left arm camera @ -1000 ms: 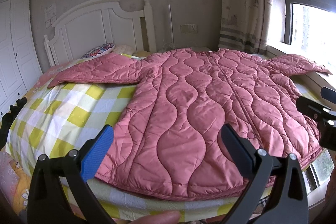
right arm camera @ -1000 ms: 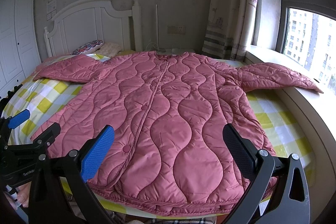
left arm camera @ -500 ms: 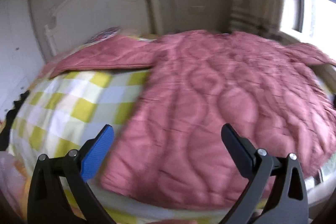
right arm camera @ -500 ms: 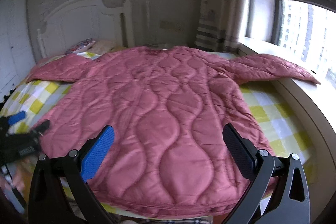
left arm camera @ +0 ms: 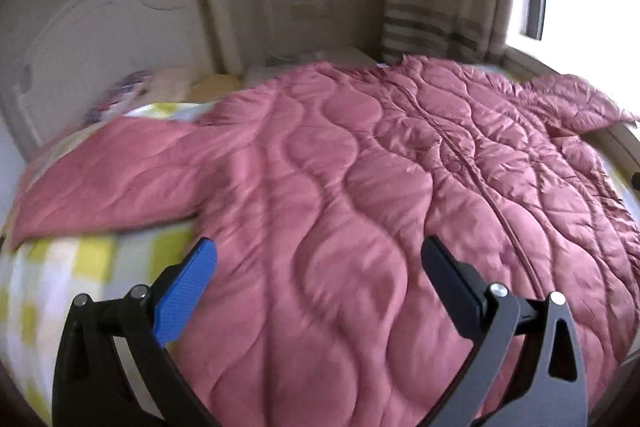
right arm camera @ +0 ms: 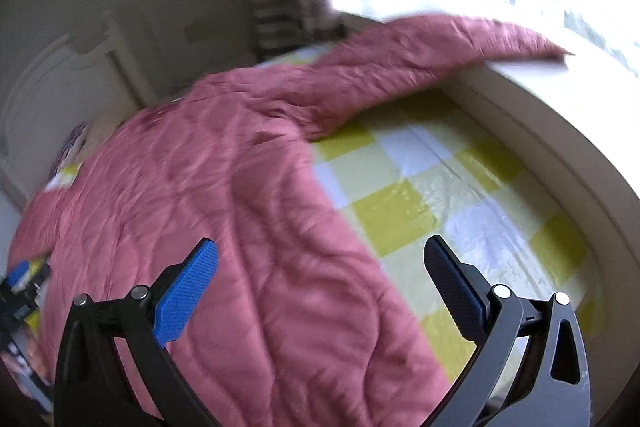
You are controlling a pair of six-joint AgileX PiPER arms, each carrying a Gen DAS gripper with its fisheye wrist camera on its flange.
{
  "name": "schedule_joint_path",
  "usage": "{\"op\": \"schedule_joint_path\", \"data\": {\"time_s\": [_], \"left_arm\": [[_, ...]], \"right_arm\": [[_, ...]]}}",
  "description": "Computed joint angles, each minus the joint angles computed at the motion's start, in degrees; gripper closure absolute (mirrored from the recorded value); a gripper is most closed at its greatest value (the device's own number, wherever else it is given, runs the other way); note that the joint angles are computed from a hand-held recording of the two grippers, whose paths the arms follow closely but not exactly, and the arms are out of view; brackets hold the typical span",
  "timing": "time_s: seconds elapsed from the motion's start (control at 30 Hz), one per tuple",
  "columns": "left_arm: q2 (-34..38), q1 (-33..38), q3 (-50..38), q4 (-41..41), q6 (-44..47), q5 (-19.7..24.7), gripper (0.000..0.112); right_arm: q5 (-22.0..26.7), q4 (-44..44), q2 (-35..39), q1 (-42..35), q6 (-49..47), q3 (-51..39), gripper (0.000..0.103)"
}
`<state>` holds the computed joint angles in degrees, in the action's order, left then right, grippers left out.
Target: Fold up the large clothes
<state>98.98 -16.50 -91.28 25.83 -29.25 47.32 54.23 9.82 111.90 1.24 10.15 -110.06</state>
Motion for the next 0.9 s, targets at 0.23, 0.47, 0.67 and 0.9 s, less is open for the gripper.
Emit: {"op": "schedule_joint_path", "data": {"time_s": [0.23, 0.47, 0.67, 0.9], "left_arm": [[3.18, 2.83, 2.5, 4.55, -8.6, 1.63, 0.014], [-3.58, 15.62, 11.38, -16.38, -3.41, -9.07, 0.017], [-3.16, 10.77, 10.81, -8.73, -3.48, -1.97, 0.021], [-4.74, 7.35, 11.94, -3.13, -9.08, 0.72, 0.019]], "right_arm": [[0.2, -8.82, 2.3, 4.26, -2.62, 3.91, 0.004], [-11.86, -8.56, -4.4, 6.4, -8.49, 16.62, 0.03], [-9.88, -10.02, -9.17, 8.57, -14.1, 21.07, 0.05], [4.4, 8.65, 1.29, -4.53, -19.07, -3.09, 0.004]]}}
